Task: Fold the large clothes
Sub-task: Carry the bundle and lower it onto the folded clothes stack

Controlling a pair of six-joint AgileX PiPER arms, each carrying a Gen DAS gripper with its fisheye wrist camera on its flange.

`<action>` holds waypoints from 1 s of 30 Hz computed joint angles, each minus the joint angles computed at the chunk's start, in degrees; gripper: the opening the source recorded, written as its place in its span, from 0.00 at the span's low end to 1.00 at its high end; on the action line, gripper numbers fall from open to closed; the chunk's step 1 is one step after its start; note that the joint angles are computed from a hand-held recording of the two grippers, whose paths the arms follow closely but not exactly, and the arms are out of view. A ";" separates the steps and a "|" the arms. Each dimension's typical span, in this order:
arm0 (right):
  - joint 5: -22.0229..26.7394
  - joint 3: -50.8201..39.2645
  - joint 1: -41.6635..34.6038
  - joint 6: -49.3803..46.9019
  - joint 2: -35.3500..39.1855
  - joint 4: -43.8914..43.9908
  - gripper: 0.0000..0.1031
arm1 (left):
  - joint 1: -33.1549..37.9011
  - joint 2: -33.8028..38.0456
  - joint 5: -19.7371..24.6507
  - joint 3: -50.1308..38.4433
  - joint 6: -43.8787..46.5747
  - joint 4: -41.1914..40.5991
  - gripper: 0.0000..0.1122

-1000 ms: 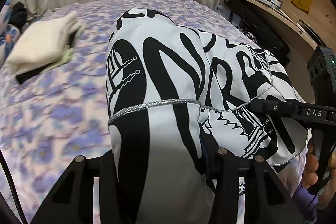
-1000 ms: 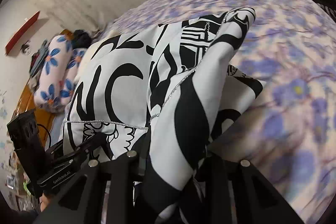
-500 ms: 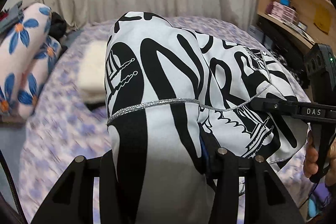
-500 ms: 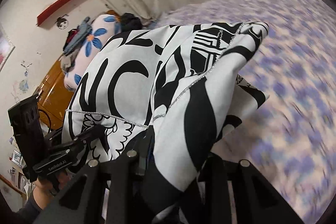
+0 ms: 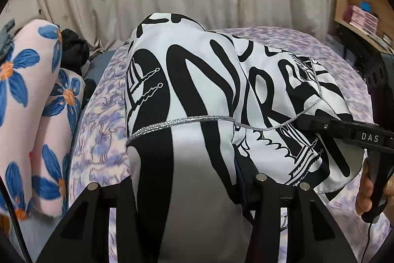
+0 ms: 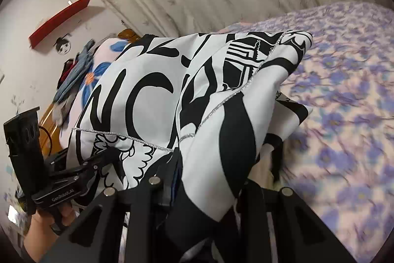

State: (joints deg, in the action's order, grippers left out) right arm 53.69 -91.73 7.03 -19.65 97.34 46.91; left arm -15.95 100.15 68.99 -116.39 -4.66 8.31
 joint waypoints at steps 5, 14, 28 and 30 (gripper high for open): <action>-3.84 -7.51 2.54 2.21 12.67 -1.45 0.24 | 6.56 10.68 -2.54 -4.95 3.60 -6.56 0.43; -7.79 -7.02 3.97 2.47 14.96 -5.97 0.45 | 12.72 11.64 -11.55 2.98 6.34 -14.50 0.71; -13.27 10.12 1.51 -3.58 -6.07 -9.41 0.49 | 2.45 -8.90 -16.45 20.87 -9.57 4.19 0.13; -14.56 11.29 3.53 -4.38 -7.06 -10.63 0.43 | -0.38 -9.49 -16.80 23.56 -12.14 8.62 0.11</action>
